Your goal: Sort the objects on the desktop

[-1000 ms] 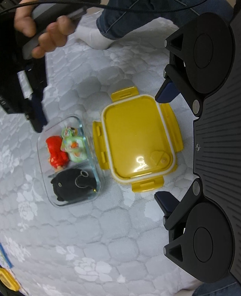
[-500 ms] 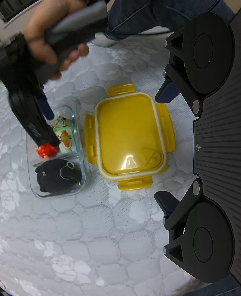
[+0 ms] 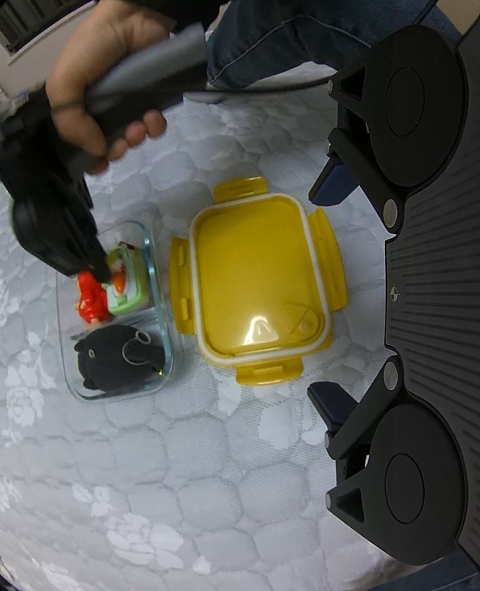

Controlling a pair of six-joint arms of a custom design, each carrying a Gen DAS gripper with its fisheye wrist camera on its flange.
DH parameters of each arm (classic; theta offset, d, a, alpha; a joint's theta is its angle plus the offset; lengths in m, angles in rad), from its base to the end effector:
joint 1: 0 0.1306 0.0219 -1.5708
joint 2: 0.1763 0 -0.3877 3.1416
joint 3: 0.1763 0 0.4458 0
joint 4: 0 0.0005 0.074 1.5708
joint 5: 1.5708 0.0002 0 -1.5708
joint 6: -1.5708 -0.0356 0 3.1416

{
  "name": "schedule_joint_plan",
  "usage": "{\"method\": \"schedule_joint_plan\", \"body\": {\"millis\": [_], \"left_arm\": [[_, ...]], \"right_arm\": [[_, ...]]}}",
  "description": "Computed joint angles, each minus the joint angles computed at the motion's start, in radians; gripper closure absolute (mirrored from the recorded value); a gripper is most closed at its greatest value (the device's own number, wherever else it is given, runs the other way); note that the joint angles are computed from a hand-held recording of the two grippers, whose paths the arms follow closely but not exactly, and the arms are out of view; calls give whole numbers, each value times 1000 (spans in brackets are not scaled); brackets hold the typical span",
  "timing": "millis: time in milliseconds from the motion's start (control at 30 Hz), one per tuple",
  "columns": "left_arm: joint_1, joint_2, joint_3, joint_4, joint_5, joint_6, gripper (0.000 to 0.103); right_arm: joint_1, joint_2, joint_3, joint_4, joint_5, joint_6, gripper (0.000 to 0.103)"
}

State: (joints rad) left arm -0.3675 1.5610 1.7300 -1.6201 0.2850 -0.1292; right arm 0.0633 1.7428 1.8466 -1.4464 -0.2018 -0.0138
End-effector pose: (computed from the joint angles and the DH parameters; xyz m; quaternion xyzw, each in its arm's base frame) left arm 0.4986 -0.2032 0.4805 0.2511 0.9557 -0.1478 0.0419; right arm 0.6204 0.0460 0.4351 -0.0359 0.9879 0.1044 0.1093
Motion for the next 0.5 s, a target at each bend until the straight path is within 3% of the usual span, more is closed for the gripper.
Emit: {"method": "schedule_joint_plan", "body": {"millis": [200,367,433,500], "left_arm": [[2,9,-1,-4,-16,17,0],[-3,13,-1,-4,-23,17,0],[-6,14,0,-5,-27,15,0],[-7,16,-2,-7,-31,14,0]], "right_arm": [[-51,-31,20,-3,-120,-21,99],[-82,-51,28,53,-271,-110,99],[-76,-48,30,55,-240,-91,95],[-58,-35,33,43,-160,-42,82]]}}
